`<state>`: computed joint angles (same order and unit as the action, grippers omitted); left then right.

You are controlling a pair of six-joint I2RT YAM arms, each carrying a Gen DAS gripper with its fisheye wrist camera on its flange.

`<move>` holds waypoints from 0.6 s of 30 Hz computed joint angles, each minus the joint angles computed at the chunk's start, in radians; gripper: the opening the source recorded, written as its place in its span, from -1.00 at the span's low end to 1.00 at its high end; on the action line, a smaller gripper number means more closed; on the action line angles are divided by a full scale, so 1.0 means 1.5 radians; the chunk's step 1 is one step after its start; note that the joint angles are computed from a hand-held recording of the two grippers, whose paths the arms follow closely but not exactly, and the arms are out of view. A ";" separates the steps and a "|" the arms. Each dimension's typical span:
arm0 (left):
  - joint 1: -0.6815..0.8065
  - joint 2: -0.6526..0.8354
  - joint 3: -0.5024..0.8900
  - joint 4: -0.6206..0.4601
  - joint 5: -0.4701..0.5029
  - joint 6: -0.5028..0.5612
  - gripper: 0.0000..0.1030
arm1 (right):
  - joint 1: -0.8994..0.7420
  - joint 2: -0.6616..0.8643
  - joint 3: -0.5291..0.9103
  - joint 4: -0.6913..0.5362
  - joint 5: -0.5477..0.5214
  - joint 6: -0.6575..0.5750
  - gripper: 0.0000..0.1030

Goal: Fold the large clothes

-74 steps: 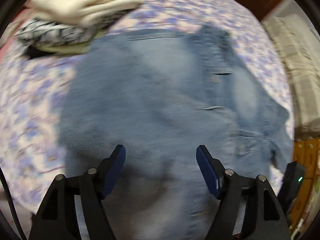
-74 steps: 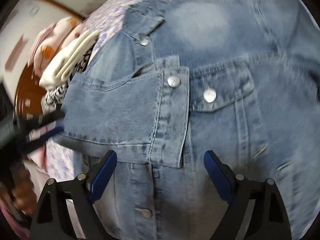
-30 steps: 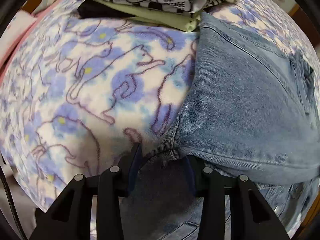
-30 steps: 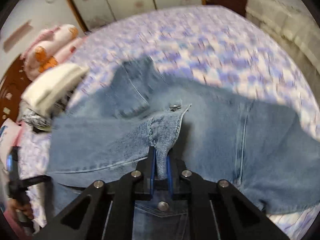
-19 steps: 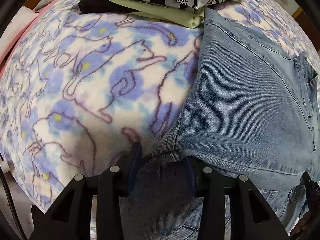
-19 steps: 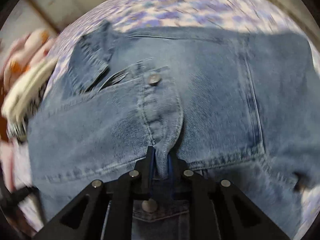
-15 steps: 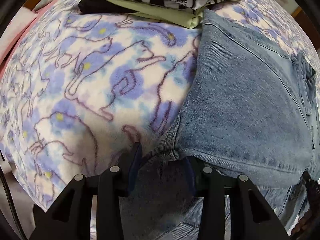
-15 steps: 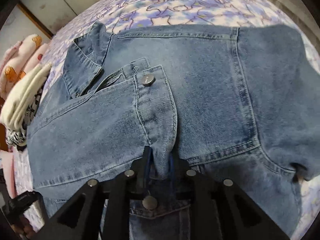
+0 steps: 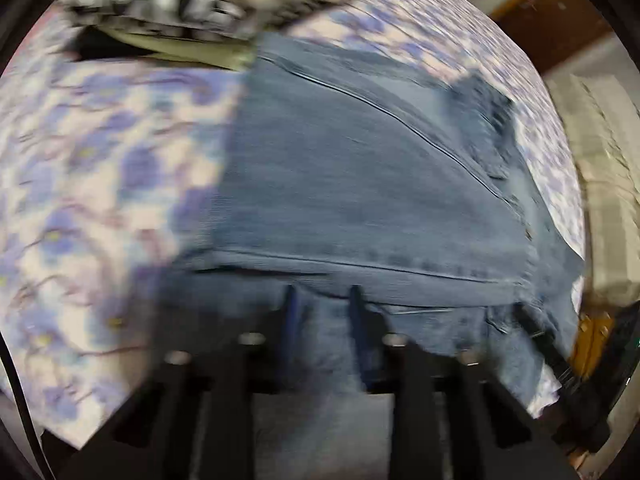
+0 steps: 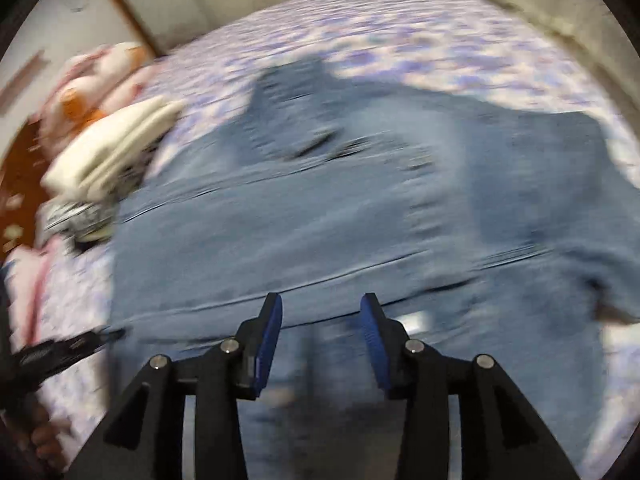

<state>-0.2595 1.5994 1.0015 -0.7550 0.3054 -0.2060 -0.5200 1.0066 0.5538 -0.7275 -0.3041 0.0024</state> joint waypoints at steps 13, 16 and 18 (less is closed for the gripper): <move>0.011 0.192 0.099 0.035 -0.031 0.021 -0.86 | 0.277 0.212 -0.021 0.247 0.035 0.187 -1.00; 0.075 0.222 0.121 0.006 -0.003 0.069 -0.94 | 0.227 0.237 -0.005 0.257 0.053 0.156 -1.00; 0.109 0.236 0.136 -0.016 0.018 0.108 -0.97 | 0.175 0.244 0.010 0.248 0.112 0.131 -1.00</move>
<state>-0.0954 1.9541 1.2052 -0.7795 0.3319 -0.0447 -0.2568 1.3728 0.5686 -0.3552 -0.1357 0.1987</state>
